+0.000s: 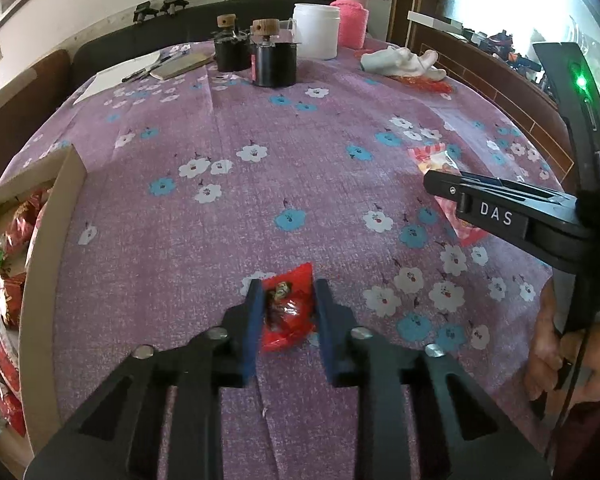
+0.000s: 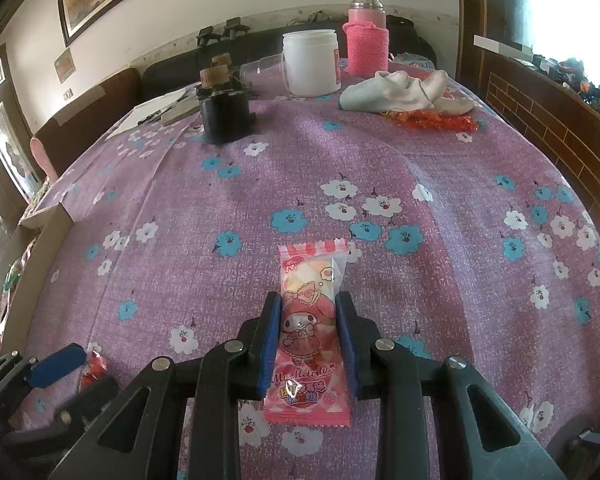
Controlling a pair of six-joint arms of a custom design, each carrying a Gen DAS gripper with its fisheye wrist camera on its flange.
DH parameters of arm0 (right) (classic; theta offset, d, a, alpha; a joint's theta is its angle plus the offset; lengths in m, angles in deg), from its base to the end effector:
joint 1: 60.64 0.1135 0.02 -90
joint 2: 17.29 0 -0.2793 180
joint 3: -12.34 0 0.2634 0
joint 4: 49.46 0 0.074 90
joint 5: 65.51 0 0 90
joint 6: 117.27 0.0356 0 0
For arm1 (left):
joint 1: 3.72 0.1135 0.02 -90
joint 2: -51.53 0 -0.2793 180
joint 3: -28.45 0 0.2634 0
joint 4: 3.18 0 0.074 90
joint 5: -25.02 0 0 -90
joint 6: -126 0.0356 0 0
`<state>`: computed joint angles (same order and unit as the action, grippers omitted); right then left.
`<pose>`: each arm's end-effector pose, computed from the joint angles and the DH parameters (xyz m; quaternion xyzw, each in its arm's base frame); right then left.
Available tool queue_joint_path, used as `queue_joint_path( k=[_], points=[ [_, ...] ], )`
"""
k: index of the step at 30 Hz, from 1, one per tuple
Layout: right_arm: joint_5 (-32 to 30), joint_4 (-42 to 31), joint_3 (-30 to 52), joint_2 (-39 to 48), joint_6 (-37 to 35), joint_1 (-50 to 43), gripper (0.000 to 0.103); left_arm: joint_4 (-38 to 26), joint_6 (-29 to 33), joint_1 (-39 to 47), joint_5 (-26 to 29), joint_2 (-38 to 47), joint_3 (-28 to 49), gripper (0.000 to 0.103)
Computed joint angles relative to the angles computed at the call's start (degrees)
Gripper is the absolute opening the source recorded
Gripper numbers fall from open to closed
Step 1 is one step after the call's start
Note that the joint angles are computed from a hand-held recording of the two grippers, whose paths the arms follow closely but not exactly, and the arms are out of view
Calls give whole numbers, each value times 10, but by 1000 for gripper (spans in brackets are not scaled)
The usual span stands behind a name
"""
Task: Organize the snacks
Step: 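Close the left gripper on the small red packet and lift it, then carry the pink bar and red packet over the cardboard tray with both grippers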
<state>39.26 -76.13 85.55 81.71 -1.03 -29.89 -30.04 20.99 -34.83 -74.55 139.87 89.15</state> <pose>0.3200 0.1798 0.1888 0.0044 0.9399 0.0453 0.3385 0.2673 -0.1544 0.1817 0.1077 0.9433 -0.0459 0.3106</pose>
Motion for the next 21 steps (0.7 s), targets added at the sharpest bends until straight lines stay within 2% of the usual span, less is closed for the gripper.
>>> queue_joint_path(
  k=[3, 7, 21],
  points=[
    [1, 0, 0, 0, 1, 1, 29, 8, 0, 3, 7, -10, -8, 16],
    [2, 3, -2, -2, 1, 1, 28, 11, -5, 3, 3, -33, -19, 16],
    [13, 27, -20, -20, 0, 3, 28, -49, -27, -4, -38, -141, -48, 16]
  ],
)
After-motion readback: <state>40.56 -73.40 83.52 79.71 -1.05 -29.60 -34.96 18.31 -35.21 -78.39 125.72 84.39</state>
